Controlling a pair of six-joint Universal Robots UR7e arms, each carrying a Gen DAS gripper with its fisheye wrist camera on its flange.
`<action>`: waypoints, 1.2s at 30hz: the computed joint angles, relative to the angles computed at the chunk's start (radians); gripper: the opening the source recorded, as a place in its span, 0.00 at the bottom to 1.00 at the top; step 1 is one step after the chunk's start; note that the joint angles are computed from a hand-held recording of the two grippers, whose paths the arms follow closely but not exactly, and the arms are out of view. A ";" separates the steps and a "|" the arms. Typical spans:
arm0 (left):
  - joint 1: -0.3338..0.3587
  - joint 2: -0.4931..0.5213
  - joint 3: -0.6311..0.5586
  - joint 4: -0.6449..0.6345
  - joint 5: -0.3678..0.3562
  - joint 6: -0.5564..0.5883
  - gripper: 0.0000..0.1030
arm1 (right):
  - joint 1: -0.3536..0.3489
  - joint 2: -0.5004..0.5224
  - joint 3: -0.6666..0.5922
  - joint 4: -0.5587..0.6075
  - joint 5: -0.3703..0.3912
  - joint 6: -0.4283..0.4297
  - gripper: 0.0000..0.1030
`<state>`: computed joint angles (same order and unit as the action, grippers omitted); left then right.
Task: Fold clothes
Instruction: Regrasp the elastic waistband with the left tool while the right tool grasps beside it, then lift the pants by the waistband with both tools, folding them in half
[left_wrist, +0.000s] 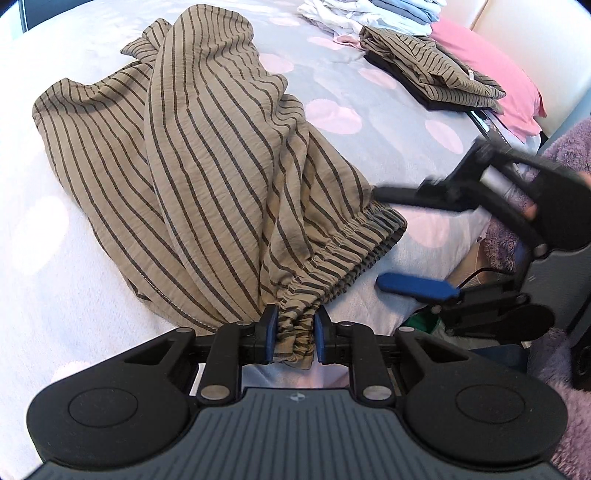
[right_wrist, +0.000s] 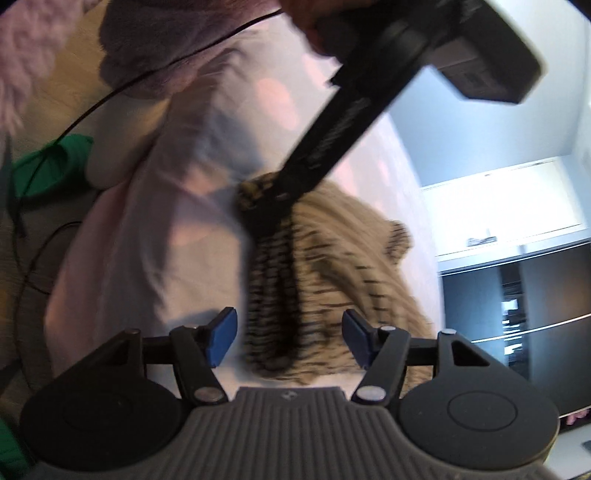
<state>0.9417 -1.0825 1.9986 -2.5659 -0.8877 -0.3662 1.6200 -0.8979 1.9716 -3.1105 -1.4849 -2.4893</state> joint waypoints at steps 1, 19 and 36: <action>0.000 -0.001 0.001 0.000 -0.001 -0.002 0.17 | -0.001 0.008 -0.003 -0.010 -0.004 -0.008 0.63; -0.066 0.020 0.025 -0.001 0.122 0.091 0.26 | -0.010 0.003 -0.024 -0.002 -0.033 0.019 0.21; -0.169 0.194 0.043 0.059 0.480 0.403 0.43 | 0.035 -0.026 -0.152 0.273 -0.118 0.391 0.20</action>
